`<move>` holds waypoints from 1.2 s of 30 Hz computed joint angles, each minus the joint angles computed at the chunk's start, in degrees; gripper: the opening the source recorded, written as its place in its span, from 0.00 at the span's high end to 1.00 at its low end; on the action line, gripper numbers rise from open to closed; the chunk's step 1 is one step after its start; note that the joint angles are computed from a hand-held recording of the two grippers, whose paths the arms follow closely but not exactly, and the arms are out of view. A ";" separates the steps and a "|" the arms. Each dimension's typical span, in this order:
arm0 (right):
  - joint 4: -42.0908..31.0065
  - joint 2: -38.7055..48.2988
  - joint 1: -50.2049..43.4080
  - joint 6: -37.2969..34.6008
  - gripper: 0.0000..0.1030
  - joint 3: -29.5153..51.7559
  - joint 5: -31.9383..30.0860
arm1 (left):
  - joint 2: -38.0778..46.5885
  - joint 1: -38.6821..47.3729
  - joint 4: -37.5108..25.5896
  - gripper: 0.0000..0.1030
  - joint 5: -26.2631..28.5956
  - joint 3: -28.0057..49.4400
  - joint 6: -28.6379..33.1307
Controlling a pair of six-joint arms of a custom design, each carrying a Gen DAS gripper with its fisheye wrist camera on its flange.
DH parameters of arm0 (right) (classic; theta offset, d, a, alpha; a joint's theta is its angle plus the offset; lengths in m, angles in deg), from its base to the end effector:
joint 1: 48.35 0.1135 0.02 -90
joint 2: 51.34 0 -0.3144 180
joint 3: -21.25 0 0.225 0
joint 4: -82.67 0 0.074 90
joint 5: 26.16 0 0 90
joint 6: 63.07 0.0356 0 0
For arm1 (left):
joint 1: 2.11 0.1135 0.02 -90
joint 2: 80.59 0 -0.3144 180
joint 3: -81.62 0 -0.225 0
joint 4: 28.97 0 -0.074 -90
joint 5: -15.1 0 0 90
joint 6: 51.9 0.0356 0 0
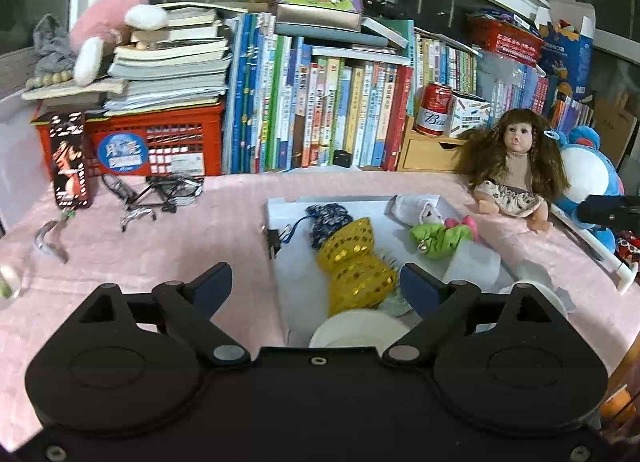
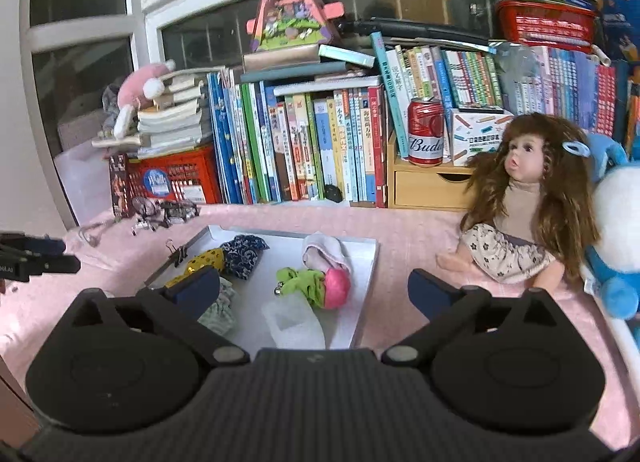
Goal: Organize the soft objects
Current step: 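Withdraw both tools from the tray toward the white pompom and purple plush, then grasp the white fluffy pompom with the right tool while the left grasps the purple plush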
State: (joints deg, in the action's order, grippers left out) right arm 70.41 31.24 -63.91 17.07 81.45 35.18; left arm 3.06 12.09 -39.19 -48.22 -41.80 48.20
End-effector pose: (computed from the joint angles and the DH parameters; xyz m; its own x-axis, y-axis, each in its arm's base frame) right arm 0.2686 -0.0571 0.2798 -0.5147 -0.0127 -0.8573 -0.2364 0.9632 0.1277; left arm 0.2654 0.0507 0.2595 -0.5559 0.0210 -0.8310 0.2281 0.9651 -0.1283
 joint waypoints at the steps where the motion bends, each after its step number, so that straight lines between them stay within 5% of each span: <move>1: 1.39 -0.55 -0.99 0.79 0.00 -1.46 -1.17 | -0.25 1.13 0.67 0.12 0.91 -1.11 0.07; 16: 13.53 -1.75 -11.02 1.34 0.00 -14.29 -7.71 | 1.11 9.73 14.13 0.06 2.57 -12.64 1.35; 36: 34.85 4.13 -12.41 0.01 0.00 -29.02 0.69 | 13.66 12.71 34.80 0.06 -2.56 -22.56 -2.69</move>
